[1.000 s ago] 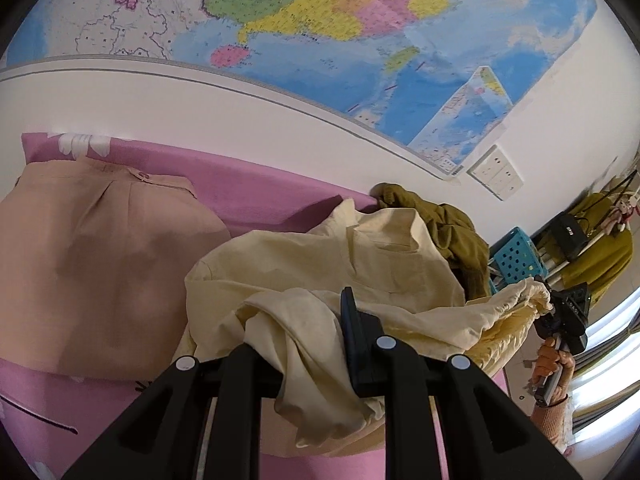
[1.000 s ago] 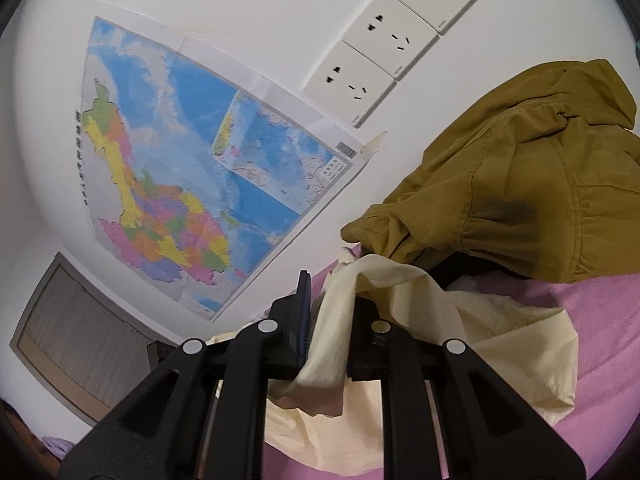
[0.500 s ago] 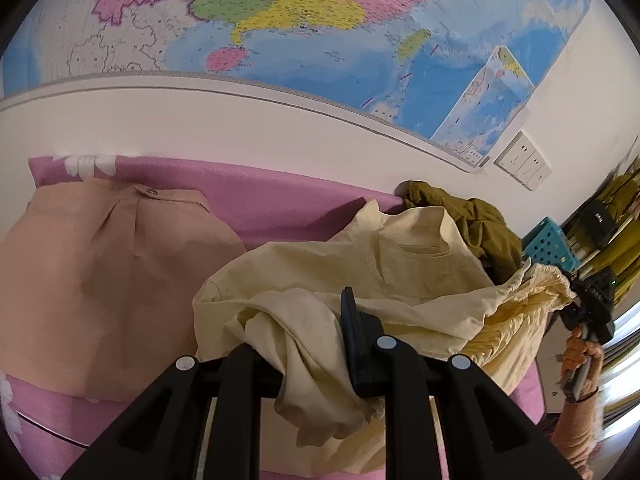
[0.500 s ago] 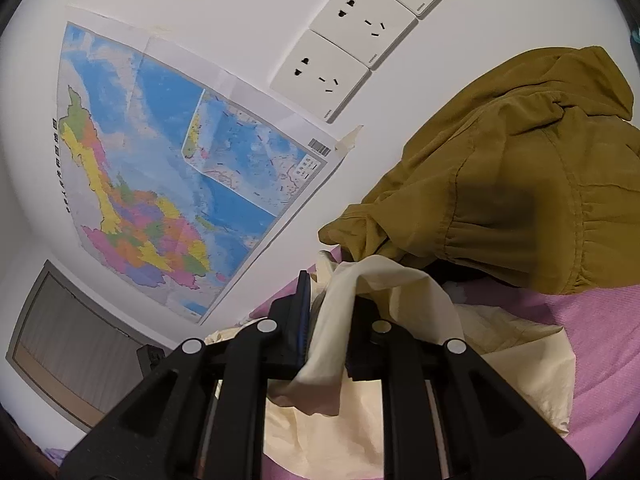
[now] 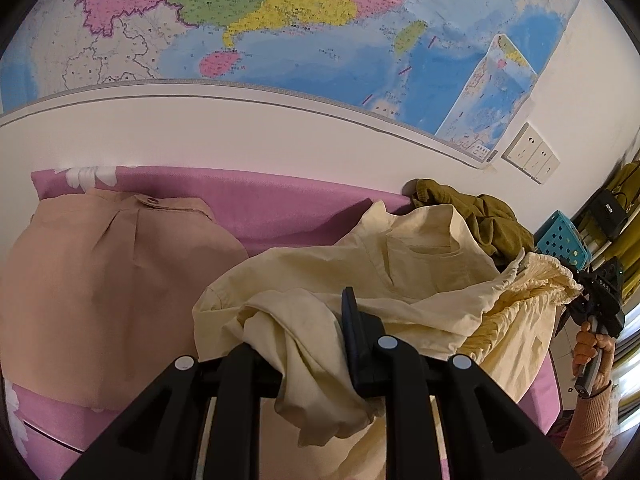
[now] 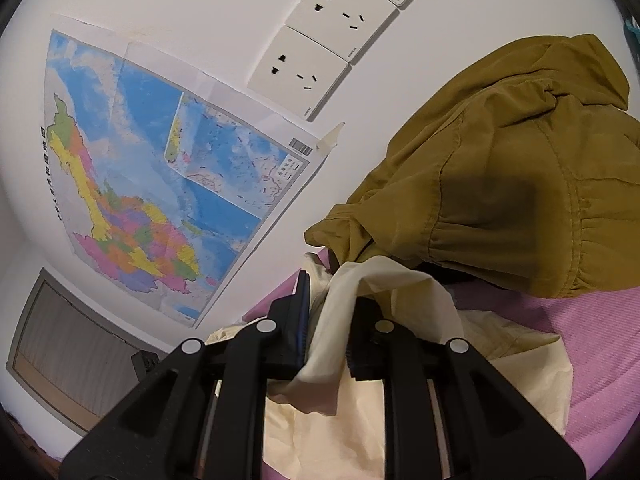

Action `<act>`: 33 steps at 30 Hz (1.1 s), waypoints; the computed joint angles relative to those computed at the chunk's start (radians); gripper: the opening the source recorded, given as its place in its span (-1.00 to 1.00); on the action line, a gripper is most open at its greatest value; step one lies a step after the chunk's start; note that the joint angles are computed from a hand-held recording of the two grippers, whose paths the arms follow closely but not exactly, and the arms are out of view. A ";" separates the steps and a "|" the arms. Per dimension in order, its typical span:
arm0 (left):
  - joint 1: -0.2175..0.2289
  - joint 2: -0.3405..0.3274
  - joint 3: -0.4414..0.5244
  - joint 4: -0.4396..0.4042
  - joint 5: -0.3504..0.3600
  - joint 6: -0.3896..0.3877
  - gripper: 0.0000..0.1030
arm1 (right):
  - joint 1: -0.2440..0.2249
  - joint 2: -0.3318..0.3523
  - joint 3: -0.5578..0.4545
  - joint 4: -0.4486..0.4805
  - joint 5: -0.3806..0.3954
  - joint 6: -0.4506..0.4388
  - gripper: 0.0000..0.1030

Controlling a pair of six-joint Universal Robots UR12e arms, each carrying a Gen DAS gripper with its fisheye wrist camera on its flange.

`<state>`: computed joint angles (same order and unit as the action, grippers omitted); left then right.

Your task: Fold large clothes

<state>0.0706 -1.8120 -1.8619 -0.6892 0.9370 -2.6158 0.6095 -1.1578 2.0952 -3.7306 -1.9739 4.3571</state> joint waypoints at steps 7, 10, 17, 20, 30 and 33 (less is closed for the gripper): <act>-0.006 -0.011 0.008 -0.002 0.012 -0.004 -0.64 | -0.008 0.008 -0.001 -0.003 0.011 0.016 -0.65; -0.009 -0.022 0.016 -0.005 0.021 -0.016 -0.62 | -0.011 0.012 -0.003 -0.003 0.013 0.027 -0.53; -0.027 -0.061 0.046 -0.014 0.061 -0.059 -0.61 | 0.017 0.014 -0.034 0.017 -0.047 -0.042 0.59; -0.036 -0.081 0.064 -0.026 0.082 -0.086 -0.59 | 0.056 0.016 -0.068 0.046 -0.094 -0.160 0.67; -0.034 -0.080 0.059 -0.032 0.042 -0.128 0.11 | 0.096 0.121 -0.340 0.661 -0.073 -0.459 0.79; -0.023 -0.035 -0.011 0.124 0.020 -0.110 0.66 | 0.091 0.156 -0.381 0.713 -0.100 -0.474 0.64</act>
